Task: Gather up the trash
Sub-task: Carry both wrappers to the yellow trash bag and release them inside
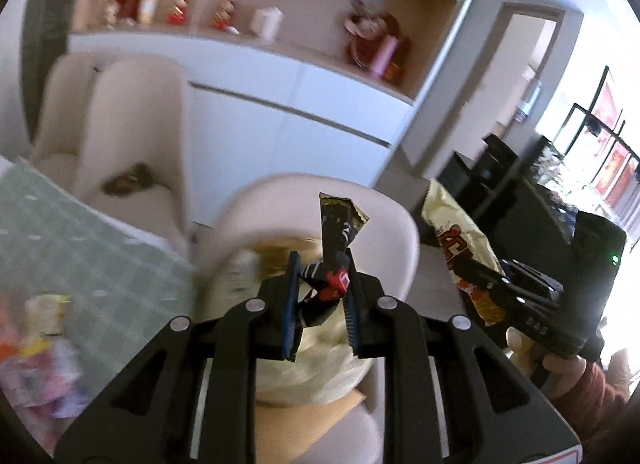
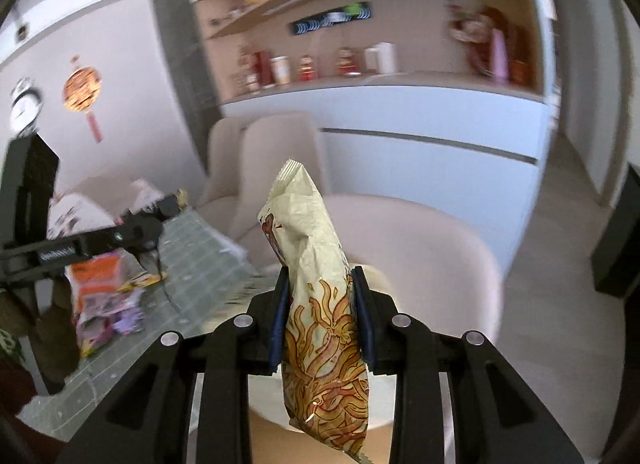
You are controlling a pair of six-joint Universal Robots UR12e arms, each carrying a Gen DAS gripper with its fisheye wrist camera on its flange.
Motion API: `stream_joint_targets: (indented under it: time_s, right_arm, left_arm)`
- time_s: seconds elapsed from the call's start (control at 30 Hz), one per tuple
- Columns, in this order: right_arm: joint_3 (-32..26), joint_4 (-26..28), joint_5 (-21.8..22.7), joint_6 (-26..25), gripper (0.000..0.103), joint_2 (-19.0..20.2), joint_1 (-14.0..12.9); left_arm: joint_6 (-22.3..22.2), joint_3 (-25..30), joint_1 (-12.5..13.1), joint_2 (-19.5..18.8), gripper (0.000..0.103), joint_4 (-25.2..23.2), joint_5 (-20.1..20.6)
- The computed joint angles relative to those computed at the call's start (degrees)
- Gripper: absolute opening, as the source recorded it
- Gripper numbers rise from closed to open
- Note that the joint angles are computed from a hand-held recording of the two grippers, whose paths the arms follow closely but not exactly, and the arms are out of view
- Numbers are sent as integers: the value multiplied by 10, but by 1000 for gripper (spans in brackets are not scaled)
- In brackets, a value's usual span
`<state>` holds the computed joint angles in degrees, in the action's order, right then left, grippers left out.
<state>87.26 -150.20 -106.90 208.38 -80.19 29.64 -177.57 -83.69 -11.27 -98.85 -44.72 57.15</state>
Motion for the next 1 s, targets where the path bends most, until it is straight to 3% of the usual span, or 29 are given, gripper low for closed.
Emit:
stream_joint_targets:
  time_s: [0.2,0.3,0.4,0.47,0.67,0.8,0.9,1.0]
  right_arm:
    - [49,0,14,6,29,-31,-36]
    - [64,-11,33,6,29,-36,-50]
    - [75,-26,57,8,29,-37,-62]
    - [77,-31,70,10,29,-35,-65]
    - [80,-40,125,26,29,-21,-85]
    - [67,-50,167,28,29,1,-91]
    - [47,-48,201,18,29,23,-88]
    - [20,-39,232,4,29,49,-84]
  left_arm:
    - [-50,52,-40,-68,19,-2,-22]
    - [-41,69,-60,-93,19,-8,19]
    - [-16,79,-73,-106,19,-83,81]
    - [-17,79,-75,-109,19,-135,109]
    - [-21,71,-74,-104,23,-178,158]
    - [-31,60,-60,-90,47,-172,113]
    - [-43,50,-50,-75,50,-159,95]
    - [-58,43,-48,-61,50,-138,106]
